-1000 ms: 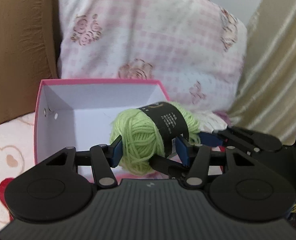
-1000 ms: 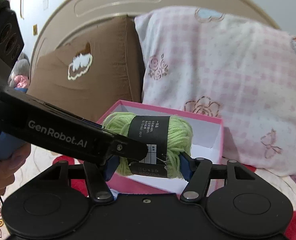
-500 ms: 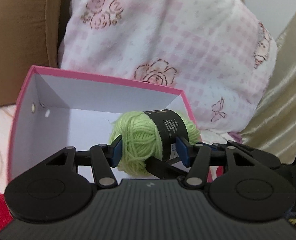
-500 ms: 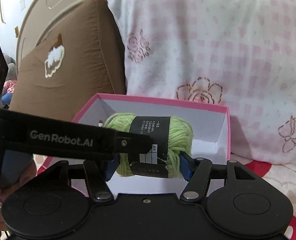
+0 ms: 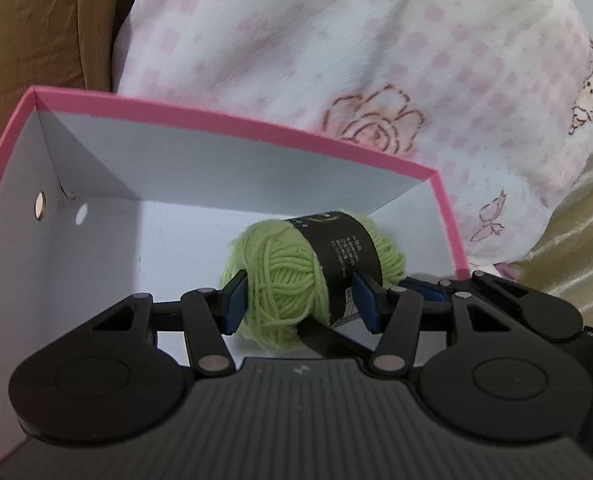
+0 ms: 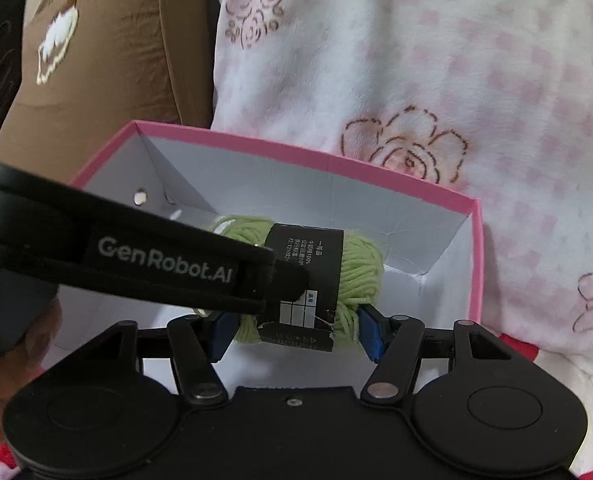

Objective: Organize objects
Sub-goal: 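Lift the yarn skein with the right tool and carry it into the pink box, then open the right tool to release the yarn inside the pink box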

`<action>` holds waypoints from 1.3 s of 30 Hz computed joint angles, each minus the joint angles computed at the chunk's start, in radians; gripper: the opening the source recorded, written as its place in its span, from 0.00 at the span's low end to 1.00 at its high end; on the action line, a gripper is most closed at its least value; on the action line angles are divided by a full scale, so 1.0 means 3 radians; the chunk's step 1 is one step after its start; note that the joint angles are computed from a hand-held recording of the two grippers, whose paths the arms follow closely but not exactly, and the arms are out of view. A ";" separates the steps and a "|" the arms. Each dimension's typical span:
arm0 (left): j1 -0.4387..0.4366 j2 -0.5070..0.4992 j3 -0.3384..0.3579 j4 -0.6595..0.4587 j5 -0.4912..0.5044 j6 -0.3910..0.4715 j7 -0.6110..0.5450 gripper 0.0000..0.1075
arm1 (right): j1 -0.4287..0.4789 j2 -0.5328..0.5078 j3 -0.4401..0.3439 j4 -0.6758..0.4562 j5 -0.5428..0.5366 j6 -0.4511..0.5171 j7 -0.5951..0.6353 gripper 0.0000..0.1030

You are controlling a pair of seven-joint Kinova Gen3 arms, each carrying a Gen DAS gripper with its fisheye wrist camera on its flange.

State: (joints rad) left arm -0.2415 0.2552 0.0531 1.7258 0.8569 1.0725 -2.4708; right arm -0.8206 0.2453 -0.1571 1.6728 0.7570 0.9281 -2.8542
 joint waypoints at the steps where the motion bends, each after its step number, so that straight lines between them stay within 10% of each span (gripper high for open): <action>1: 0.0001 0.0029 -0.0009 -0.0022 -0.0018 0.0028 0.0061 0.47 | -0.0012 0.0026 0.0005 -0.0008 0.0028 0.0023 -0.0004 0.62; 19: 0.0184 -0.0045 0.0051 0.0074 -0.0013 -0.0384 0.0347 0.31 | -0.0073 0.0002 0.0009 0.0119 0.0172 0.0071 -0.0291 0.57; 25: 0.0185 -0.0030 0.0088 0.0109 0.0060 -0.0393 0.0365 0.29 | -0.0052 0.0111 -0.0026 -0.0039 0.0088 0.0319 0.0059 0.21; 39: 0.0293 -0.0042 0.0085 0.0051 -0.0104 -0.0470 0.0524 0.19 | -0.0161 0.0192 0.0059 -0.0052 0.0213 0.0421 -0.0190 0.24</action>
State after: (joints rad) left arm -0.1537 0.2427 0.0787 1.7411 0.8258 0.9315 -2.3137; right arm -0.8691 0.3030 -0.1395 1.6572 0.8209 1.0545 -2.9113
